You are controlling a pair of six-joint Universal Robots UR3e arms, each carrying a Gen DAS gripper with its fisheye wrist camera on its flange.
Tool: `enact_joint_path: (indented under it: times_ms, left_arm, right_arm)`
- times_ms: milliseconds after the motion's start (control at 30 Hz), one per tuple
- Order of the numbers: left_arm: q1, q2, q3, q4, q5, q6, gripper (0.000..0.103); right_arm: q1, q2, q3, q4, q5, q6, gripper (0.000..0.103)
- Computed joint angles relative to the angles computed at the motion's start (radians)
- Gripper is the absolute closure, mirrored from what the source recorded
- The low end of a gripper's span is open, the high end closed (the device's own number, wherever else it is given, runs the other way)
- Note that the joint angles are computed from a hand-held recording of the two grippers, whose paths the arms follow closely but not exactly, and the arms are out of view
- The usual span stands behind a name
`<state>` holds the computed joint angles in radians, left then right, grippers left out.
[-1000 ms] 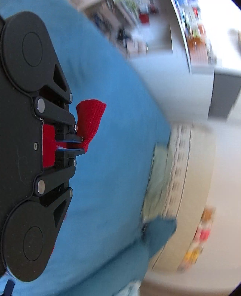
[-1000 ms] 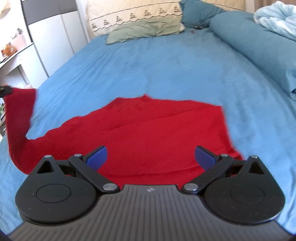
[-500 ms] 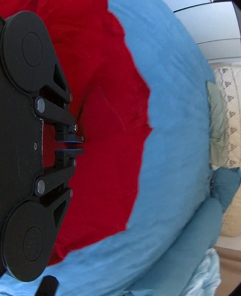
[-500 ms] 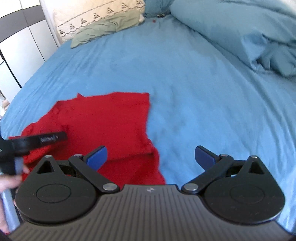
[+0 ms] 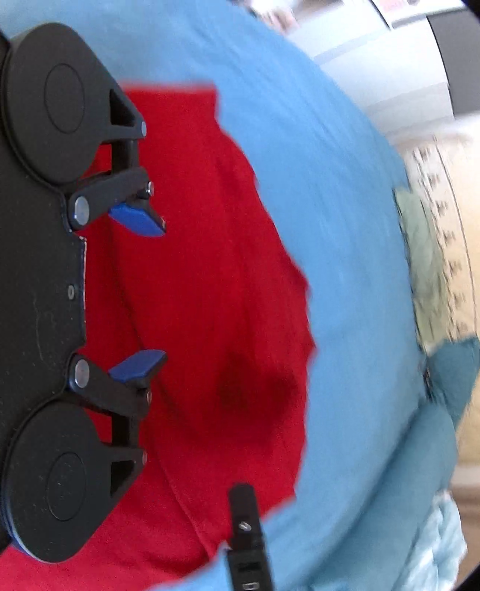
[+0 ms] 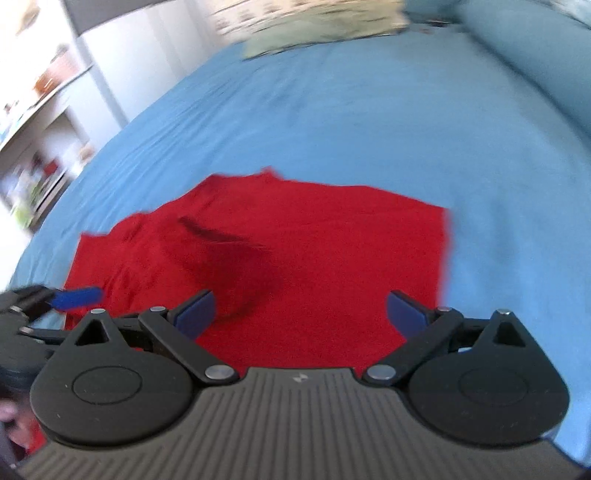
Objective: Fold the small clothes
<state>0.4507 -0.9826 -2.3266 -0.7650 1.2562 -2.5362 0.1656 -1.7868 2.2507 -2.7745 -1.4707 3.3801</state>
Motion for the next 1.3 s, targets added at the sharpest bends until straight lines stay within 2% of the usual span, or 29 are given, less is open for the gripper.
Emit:
enact_joint_path:
  times_ms: [67, 167, 200, 267, 300, 333, 367, 433, 500, 633, 800, 900, 1100, 1167, 1233, 1300]
  left_arm:
    - [0.148, 0.037, -0.041, -0.027, -0.027, 0.102, 0.029]
    - [0.322, 0.035, -0.097, 0.009, -0.037, 0.212, 0.029]
    - [0.365, 0.016, -0.109, 0.037, -0.041, 0.229, 0.029]
    - [0.44, -0.018, -0.12, 0.069, -0.057, 0.255, 0.029]
    - [0.476, -0.018, -0.123, 0.061, -0.07, 0.271, 0.029]
    - [0.491, -0.042, -0.119, 0.07, -0.072, 0.27, 0.029]
    - [0.489, -0.073, -0.107, 0.082, -0.067, 0.257, 0.029]
    - [0.491, -0.115, -0.069, 0.055, -0.074, 0.232, 0.028]
    - [0.461, -0.154, -0.05, 0.077, -0.059, 0.193, 0.028]
    - [0.411, -0.205, -0.04, 0.153, -0.039, 0.15, 0.029]
    - [0.41, -0.242, -0.042, 0.207, -0.04, 0.162, 0.027]
    - [0.429, -0.242, -0.047, 0.196, -0.056, 0.196, 0.026]
    - [0.482, -0.163, -0.084, 0.13, -0.062, 0.213, 0.026]
    - [0.499, -0.111, -0.105, 0.104, -0.063, 0.238, 0.026]
    - [0.507, -0.069, -0.113, 0.07, -0.062, 0.259, 0.027]
    - [0.519, -0.022, -0.117, 0.024, -0.064, 0.278, 0.027]
  right_arm:
    - [0.039, 0.138, -0.058, -0.07, 0.0, -0.013, 0.0]
    - [0.061, 0.308, -0.136, -0.134, 0.003, -0.001, 0.001]
    - [0.057, 0.342, -0.15, -0.148, 0.014, 0.011, 0.008]
    - [0.058, 0.388, -0.16, -0.202, 0.019, 0.042, 0.013]
    - [0.066, 0.409, -0.165, -0.238, 0.006, 0.058, 0.018]
    - [0.069, 0.422, -0.169, -0.259, 0.002, 0.067, 0.03]
    - [0.07, 0.436, -0.181, -0.264, 0.005, 0.073, 0.037]
    - [0.078, 0.453, -0.223, -0.221, 0.013, 0.088, 0.081]
    - [0.073, 0.441, -0.258, -0.158, 0.025, 0.112, 0.081]
    - [0.121, 0.387, -0.325, -0.092, -0.115, 0.167, 0.081]
    - [0.115, 0.226, -0.243, -0.053, -0.273, 0.273, 0.081]
    - [0.094, 0.173, -0.141, -0.051, -0.335, 0.245, 0.081]
    - [0.068, 0.269, -0.008, -0.198, -0.329, 0.172, 0.08]
    - [0.072, 0.273, -0.002, -0.208, -0.346, 0.173, 0.071]
    - [0.102, 0.253, -0.015, -0.159, -0.396, 0.214, 0.036]
    - [0.155, 0.242, -0.023, -0.152, -0.474, 0.239, 0.018]
